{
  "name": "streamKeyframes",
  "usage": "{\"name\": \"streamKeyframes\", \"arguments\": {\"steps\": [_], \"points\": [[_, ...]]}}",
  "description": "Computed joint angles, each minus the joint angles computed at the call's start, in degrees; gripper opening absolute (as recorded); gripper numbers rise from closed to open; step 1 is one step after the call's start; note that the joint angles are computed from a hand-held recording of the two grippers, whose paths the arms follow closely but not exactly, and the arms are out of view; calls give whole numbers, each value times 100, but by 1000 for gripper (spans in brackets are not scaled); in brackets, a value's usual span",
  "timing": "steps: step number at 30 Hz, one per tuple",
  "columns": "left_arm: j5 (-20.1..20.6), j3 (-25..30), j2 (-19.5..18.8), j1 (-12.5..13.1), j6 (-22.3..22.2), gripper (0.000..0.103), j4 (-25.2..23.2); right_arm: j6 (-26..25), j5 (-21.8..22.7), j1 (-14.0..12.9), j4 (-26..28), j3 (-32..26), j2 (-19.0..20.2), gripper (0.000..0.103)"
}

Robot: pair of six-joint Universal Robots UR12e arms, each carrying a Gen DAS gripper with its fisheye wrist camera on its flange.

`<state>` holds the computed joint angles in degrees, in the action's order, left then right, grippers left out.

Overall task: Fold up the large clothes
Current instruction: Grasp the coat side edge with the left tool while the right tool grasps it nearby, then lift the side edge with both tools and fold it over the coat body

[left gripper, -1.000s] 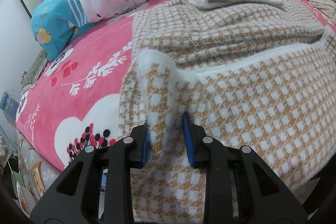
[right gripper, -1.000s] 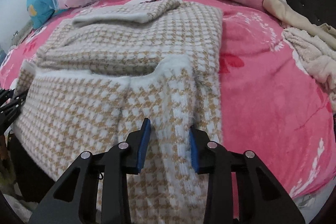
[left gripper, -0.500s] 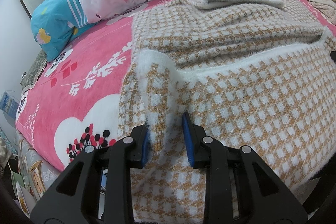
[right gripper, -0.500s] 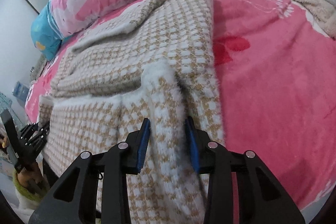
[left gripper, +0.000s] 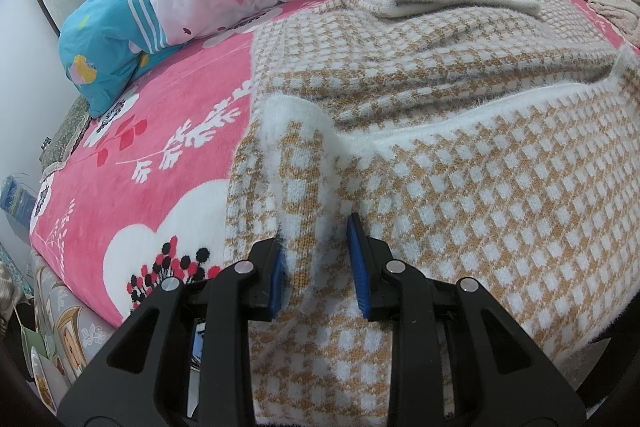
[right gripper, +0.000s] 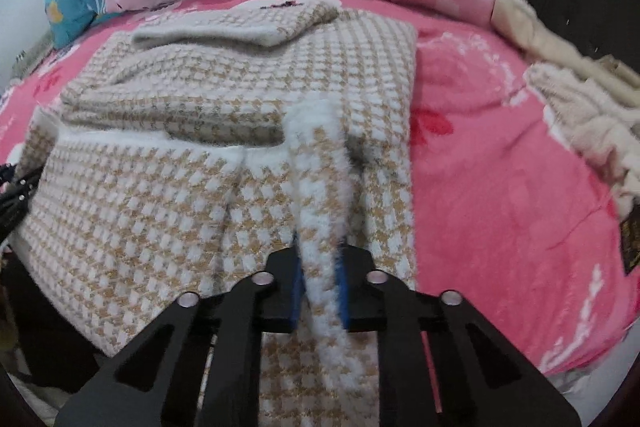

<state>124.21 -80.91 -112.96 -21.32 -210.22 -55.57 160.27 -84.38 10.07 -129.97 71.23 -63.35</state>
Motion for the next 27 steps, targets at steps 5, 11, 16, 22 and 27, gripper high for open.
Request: {"name": "streamKeyframes", "arguments": {"steps": [5, 11, 16, 22, 27], "points": [[6, -6, 6, 0, 22, 26, 6, -35, -192, 37, -228, 110, -29, 11], [-4, -26, 14, -3, -1, 26, 38, 23, -418, 78, -311, 141, 1, 11], [4, -31, 19, 6, 32, 26, 29, 127, -388, 63, -405, 216, -10, 11], [80, 39, -34, 1, 77, 27, -37, 144, -371, 59, -748, 358, -37, 11], [234, 81, -62, -42, 130, 27, -50, 258, -337, 42, -1267, 620, -198, 9]]}}
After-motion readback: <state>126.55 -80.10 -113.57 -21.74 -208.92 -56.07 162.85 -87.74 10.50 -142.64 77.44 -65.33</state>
